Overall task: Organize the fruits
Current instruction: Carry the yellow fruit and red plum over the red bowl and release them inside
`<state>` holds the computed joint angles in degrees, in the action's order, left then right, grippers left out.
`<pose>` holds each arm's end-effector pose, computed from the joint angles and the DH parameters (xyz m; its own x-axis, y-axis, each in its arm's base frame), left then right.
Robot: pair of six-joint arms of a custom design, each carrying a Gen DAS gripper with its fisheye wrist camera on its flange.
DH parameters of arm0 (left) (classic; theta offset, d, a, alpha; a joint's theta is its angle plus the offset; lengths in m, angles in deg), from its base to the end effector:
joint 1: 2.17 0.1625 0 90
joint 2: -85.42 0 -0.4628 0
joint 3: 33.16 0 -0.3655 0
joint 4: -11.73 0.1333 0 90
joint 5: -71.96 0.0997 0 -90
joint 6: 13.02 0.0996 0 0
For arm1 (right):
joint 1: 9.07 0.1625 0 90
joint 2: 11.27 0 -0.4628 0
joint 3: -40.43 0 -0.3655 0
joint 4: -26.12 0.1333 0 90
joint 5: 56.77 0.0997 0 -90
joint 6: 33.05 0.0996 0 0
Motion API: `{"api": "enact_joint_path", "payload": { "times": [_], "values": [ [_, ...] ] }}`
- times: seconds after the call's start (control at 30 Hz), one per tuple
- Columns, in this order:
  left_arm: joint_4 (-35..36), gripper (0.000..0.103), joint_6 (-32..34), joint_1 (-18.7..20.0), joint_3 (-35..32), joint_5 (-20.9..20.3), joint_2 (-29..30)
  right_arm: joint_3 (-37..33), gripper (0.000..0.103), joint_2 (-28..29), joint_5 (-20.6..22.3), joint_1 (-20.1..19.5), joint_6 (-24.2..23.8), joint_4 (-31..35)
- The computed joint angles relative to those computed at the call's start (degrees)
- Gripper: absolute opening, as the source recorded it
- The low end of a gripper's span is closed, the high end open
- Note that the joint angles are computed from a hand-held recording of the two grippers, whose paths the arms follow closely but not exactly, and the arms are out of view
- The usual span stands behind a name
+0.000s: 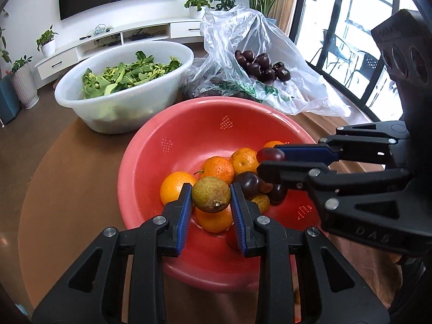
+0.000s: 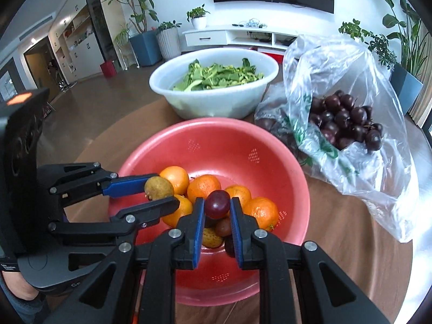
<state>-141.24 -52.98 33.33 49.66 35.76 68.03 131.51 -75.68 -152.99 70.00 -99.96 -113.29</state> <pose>-0.4382 -0.5750 -0.0946 -0.7637 0.0113 -0.6455 0.4213 0.7664 -0.4849 -0.0042 -0.6680 0.3631 -0.5405 -0.7429 0.3948 -0.8220 0.5664 -0.0597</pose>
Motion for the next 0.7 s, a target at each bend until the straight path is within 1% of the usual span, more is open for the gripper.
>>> {"api": "enact_joint_path", "payload": {
  "times": [0.2, 0.37, 0.47, 0.6, 0.7],
  "values": [
    [-0.1, 0.026, -0.5, 0.2, 0.2, -0.1, 0.2, 0.9, 0.021, 0.6, -1.6, -0.3, -0.6, -1.9],
    [1.9, 0.027, -1.4, 0.1, -0.1, 0.0, 0.1, 1.0, 0.021, 0.8, -1.4, -0.4, -1.0, -2.4],
    [2.0, 0.027, -1.8, 0.0, 0.0, 0.3, 0.1, 1.3, 0.022, 0.7, -1.6, -0.4, -1.3, -2.7],
    [1.7, 0.027, -2.2, -0.3, 0.6, 0.7, -0.1, 1.7, 0.025, 0.4, -1.5, -0.5, -1.4, -2.8],
    [1.9, 0.028, -3.3, -0.5, 1.2, 0.8, -0.5, 1.9, 0.03, -0.1, -1.6, -0.3, -1.6, -2.6]
  ]
}}
